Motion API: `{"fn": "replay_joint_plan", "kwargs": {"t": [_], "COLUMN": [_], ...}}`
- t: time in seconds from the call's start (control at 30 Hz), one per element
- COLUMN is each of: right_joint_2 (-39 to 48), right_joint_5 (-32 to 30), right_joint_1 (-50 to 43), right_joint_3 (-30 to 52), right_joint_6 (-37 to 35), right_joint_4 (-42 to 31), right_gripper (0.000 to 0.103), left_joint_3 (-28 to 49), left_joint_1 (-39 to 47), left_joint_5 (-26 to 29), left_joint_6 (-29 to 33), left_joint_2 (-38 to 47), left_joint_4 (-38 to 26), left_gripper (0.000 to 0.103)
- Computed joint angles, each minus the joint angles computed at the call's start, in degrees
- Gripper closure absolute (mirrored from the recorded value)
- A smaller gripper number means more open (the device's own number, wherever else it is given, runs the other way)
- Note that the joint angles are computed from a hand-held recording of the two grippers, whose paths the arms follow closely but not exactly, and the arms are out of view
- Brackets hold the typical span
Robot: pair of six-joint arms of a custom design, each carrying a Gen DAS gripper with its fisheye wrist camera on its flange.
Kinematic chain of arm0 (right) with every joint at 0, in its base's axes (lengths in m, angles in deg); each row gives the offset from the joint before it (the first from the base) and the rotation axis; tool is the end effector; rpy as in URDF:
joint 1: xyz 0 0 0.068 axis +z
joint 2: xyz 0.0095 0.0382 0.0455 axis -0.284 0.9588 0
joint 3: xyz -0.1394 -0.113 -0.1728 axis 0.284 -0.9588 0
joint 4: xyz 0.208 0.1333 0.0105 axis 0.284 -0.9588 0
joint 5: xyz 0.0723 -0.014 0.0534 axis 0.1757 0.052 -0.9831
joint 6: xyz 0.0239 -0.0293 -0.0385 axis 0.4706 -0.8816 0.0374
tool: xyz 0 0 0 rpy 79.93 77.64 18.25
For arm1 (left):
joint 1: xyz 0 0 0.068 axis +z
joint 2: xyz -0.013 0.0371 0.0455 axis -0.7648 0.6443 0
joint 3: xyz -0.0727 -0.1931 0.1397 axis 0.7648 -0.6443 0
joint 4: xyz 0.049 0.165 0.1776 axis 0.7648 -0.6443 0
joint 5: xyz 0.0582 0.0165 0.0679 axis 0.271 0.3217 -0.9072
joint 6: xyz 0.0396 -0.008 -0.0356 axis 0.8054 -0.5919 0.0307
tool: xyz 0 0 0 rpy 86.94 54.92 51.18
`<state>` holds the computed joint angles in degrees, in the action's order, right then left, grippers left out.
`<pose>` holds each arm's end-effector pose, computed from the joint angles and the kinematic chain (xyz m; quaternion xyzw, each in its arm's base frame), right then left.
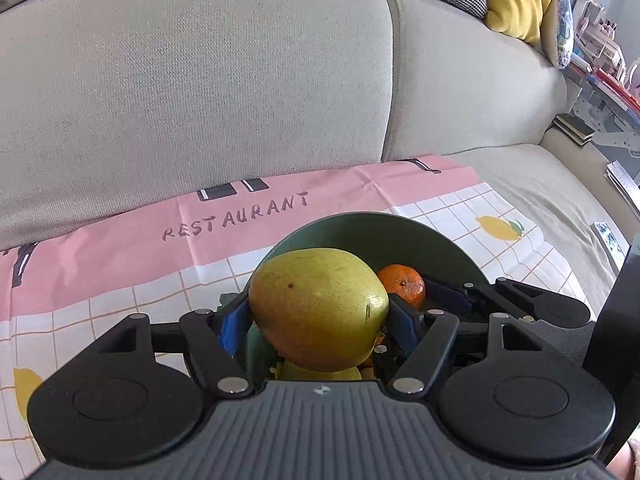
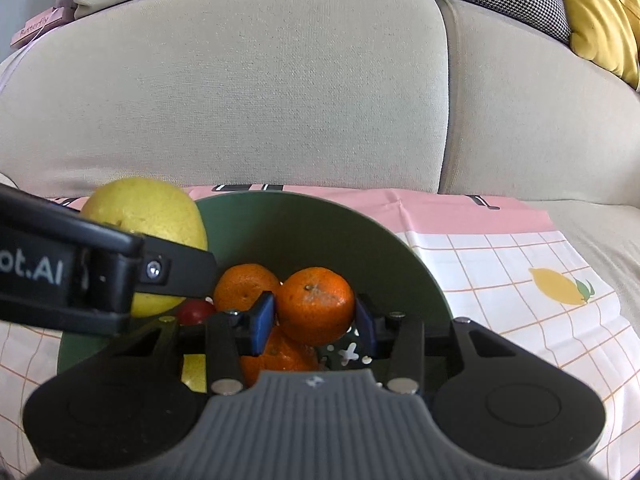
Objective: Organize fruits
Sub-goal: 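Lower the pear into the colander while the right tool releases its mandarin, then open the left tool to drop the pear and withdraw both tools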
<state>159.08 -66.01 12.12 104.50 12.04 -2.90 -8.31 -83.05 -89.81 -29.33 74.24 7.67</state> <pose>0.2964 0.1531 0.0673 -0.0800 0.9223 0.0401 0.3761 0.3099 -0.1995 0.1214 0.1031 0.9335 -0.1211 0.3213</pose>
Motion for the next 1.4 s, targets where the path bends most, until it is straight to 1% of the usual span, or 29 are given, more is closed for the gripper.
{"fn": "replay_joint_plan", "kwargs": {"t": [0.23, 0.33, 0.4, 0.43, 0.47, 0.53, 0.6, 0.7, 0.73, 0.83, 0.93, 0.97, 1.0, 1.03, 1.17, 1.27, 1.4], "right_joint_2": [-2.7, -6.8, -11.5, -14.1, -16.3, -20.0, -21.9, -24.1, -24.0, -22.3, -21.9, -21.7, -21.2, -21.1, -21.0, -19.4, -19.0], "right_joint_5": [-0.1, -0.5, 0.9, 2.0, 2.7, 4.7, 4.8, 6.3, 5.9, 1.1, 0.5, 0.6, -0.6, -1.6, -1.9, -3.3, -3.5], "right_joint_1": [0.1, -0.1, 0.0, 0.0, -0.1, 0.2, -0.6, -2.4, -3.7, -7.3, -8.1, -8.3, -8.9, -9.4, -9.7, -10.3, -9.8], "right_joint_3": [-2.3, -5.6, -10.1, -12.2, -13.6, -14.4, -14.5, -15.5, -15.3, -15.5, -16.3, -16.2, -16.3, -16.4, -16.3, -15.1, -14.4], "right_joint_6": [0.6, 1.0, 2.3, 3.1, 3.6, 5.4, 7.5, 12.5, 14.5, 17.5, 18.8, 19.3, 19.5, 19.7, 20.0, 18.9, 17.9], "right_joint_4": [0.6, 1.0, 2.9, 3.6, 3.1, -1.8, -6.1, -8.1, -8.5, -6.9, -4.8, -4.9, -4.0, -3.5, -3.6, -4.1, -4.8], "right_gripper": [0.061, 0.059, 0.045, 0.043, 0.043, 0.043, 0.043, 0.044, 0.044, 0.044, 0.045, 0.043, 0.041, 0.041, 0.041, 0.04, 0.04], "left_joint_3": [-0.5, -0.6, -0.5, -0.4, -0.2, 0.2, 0.5, 1.3, 1.5, 2.9, 4.1, 4.5, 5.0, 5.4, 7.0, 8.0, 9.0], "left_joint_1": [-0.4, -0.5, -0.7, -0.9, -1.1, -1.6, -2.3, -3.3, -3.8, -4.8, -5.4, -5.5, -5.6, -5.8, -6.4, -7.2, -7.6], "left_joint_5": [-0.1, 0.3, 0.7, 0.9, 1.2, 1.6, 1.7, 2.9, 2.7, 3.2, 4.0, 4.2, 4.4, 4.6, 4.8, 3.7, 3.1], "left_joint_6": [-0.2, 0.2, 0.5, 0.5, 0.4, 0.5, 0.7, 0.6, 0.6, 0.5, 0.0, 0.0, 0.0, 0.1, 0.8, 1.5, 2.7], "left_joint_2": [-0.8, -1.5, -1.7, -1.6, -1.5, -1.2, -0.8, 0.1, 0.5, 2.3, 4.1, 4.7, 5.5, 6.0, 8.2, 9.4, 10.1], "left_joint_4": [-0.6, -1.2, -1.7, -1.9, -2.0, -2.5, -2.7, -2.8, -2.7, -3.1, -3.2, -3.3, -3.5, -3.7, -4.1, -4.6, -5.6], "left_gripper": [0.021, 0.021, 0.021, 0.021, 0.021, 0.021, 0.021, 0.021, 0.021, 0.021, 0.021, 0.021, 0.021, 0.021, 0.021, 0.021, 0.021]}}
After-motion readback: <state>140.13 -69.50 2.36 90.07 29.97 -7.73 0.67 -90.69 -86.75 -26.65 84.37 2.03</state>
